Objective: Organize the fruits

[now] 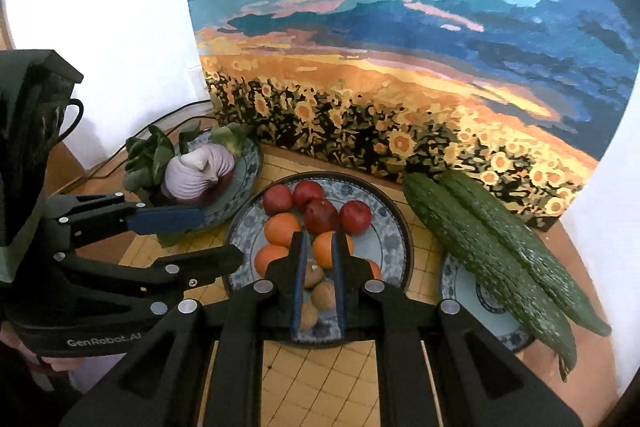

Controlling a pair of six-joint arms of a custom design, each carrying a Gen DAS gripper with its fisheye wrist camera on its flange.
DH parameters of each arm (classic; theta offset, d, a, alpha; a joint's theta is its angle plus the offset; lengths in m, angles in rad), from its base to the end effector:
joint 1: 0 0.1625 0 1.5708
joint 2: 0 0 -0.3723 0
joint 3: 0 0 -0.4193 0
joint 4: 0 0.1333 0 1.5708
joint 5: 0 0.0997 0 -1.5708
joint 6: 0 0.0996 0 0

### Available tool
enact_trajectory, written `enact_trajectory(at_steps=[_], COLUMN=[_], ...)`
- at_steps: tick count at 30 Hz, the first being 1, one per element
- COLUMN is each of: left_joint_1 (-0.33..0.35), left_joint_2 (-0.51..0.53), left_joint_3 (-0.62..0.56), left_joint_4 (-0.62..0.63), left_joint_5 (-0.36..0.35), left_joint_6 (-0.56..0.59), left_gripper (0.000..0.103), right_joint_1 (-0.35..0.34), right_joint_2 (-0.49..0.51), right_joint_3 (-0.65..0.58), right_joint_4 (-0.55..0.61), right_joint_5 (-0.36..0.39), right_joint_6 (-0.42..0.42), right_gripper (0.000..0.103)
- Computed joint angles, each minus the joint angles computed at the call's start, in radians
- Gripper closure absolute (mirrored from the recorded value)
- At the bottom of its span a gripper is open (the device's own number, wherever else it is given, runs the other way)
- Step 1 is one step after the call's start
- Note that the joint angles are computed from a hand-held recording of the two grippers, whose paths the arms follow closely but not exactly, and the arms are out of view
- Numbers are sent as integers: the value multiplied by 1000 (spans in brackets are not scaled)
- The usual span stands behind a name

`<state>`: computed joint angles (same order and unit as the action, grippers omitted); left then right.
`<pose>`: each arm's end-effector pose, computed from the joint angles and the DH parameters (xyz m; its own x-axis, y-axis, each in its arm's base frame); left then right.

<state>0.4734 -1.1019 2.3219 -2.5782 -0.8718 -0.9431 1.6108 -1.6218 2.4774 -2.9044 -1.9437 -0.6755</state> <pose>-0.2604 -0.3552 0.0053 -0.8381 0.0758 -0.5402 0.3263 0.8633 -0.3852 0.1124 -0.3830 0.1813 -0.7092 -0.4531 0.5401 -0.6137 0.7738 -0.1567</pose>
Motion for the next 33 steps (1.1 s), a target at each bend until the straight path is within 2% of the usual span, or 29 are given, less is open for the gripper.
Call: enact_trajectory(at_steps=[4,6,15,25,33], left_joint_1=[-41,-59,-144,-204,-221], left_joint_2=[-17,-19,-45,-59,-20], left_joint_3=[12,11,44,84,100], left_joint_4=[35,63,151,184,168], left_joint_5=[6,11,0,-61,-129], left_joint_6=[-52,-77,-182,-248,-281], left_gripper=[50,45,40,35,35], right_joint_1=[11,17,32,20,-41], right_joint_2=[-58,-86,-210,-309,-405], right_joint_3=[30,47,125,211,277], right_joint_4=[10,16,73,112,161], right_joint_5=[9,7,-10,-49,-78], right_joint_6=[5,9,41,85,106], right_gripper=[89,89,89,89,89])
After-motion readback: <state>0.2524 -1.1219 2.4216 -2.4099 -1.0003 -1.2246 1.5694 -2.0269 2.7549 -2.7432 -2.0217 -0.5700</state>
